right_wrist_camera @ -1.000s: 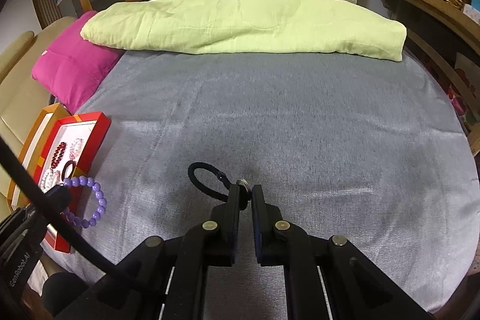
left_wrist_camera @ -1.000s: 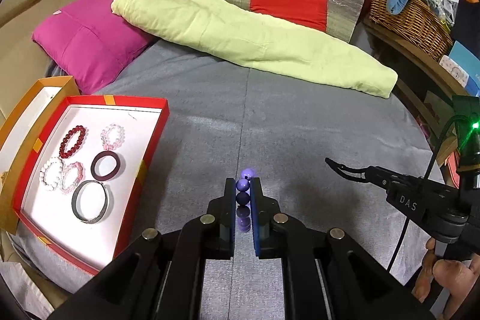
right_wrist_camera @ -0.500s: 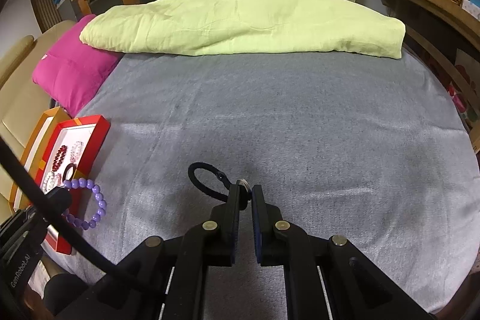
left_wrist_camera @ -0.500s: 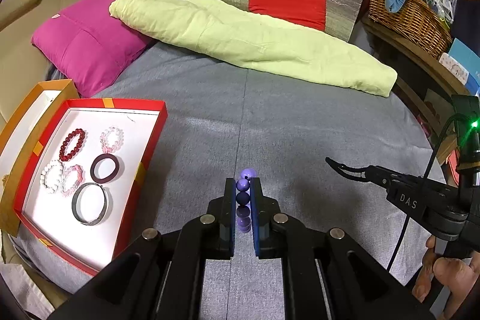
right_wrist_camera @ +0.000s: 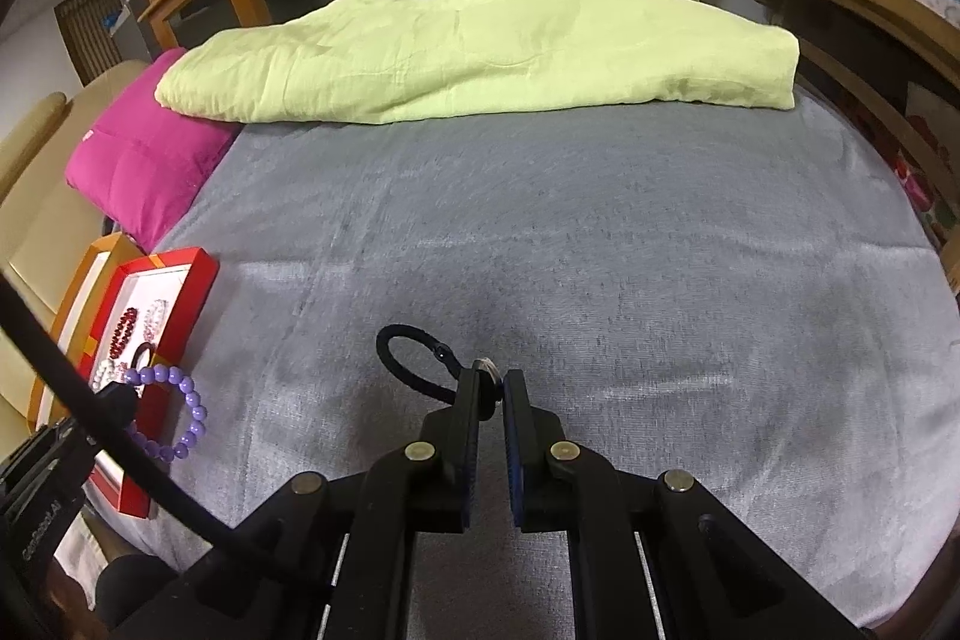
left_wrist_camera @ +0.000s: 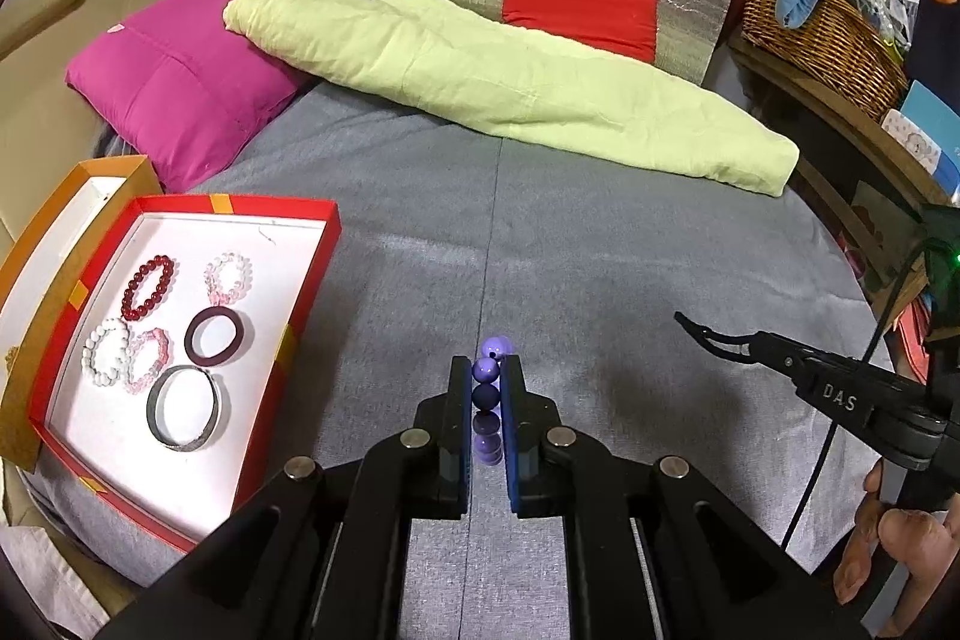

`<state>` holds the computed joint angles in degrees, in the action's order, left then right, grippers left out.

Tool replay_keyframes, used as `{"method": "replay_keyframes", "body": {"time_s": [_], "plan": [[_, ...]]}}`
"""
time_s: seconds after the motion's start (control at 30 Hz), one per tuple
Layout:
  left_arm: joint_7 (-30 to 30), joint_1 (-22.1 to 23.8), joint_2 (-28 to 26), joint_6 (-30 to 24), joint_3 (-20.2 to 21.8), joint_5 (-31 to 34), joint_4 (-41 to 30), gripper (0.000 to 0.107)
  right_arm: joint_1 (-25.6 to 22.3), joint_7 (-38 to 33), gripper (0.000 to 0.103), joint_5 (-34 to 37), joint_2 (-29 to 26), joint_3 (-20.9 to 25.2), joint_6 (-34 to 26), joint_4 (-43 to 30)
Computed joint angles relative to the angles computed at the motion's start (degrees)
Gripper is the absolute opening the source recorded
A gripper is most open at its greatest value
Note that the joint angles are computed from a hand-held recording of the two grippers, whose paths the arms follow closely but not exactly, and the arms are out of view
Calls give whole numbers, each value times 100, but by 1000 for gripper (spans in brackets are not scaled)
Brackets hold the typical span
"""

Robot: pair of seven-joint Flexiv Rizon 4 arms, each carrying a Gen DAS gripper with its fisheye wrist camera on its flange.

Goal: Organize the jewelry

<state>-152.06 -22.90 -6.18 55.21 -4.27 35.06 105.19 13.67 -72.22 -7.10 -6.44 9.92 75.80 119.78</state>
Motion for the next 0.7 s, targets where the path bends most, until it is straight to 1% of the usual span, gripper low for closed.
{"method": "replay_keyframes", "body": {"time_s": [0.27, 0.47, 0.6, 0.7], "plan": [[-90, -28, -65, -202, 5, 9, -142, 9, -175, -779, 9, 928, -117, 204, 16, -190], [-100, -79, -57, -393, -20, 131, -262, 9, -238, -1170, 9, 1408, -134, 262, -10, -299], [-65, -86, -55, -375, -33, 138, -275, 9, -258, -1272, 9, 1554, -81, 234, -26, -299], [-53, -95, -86, -373, -39, 125, -294, 9, -250, -1242, 9, 1519, -37, 180, -6, -261]]}}
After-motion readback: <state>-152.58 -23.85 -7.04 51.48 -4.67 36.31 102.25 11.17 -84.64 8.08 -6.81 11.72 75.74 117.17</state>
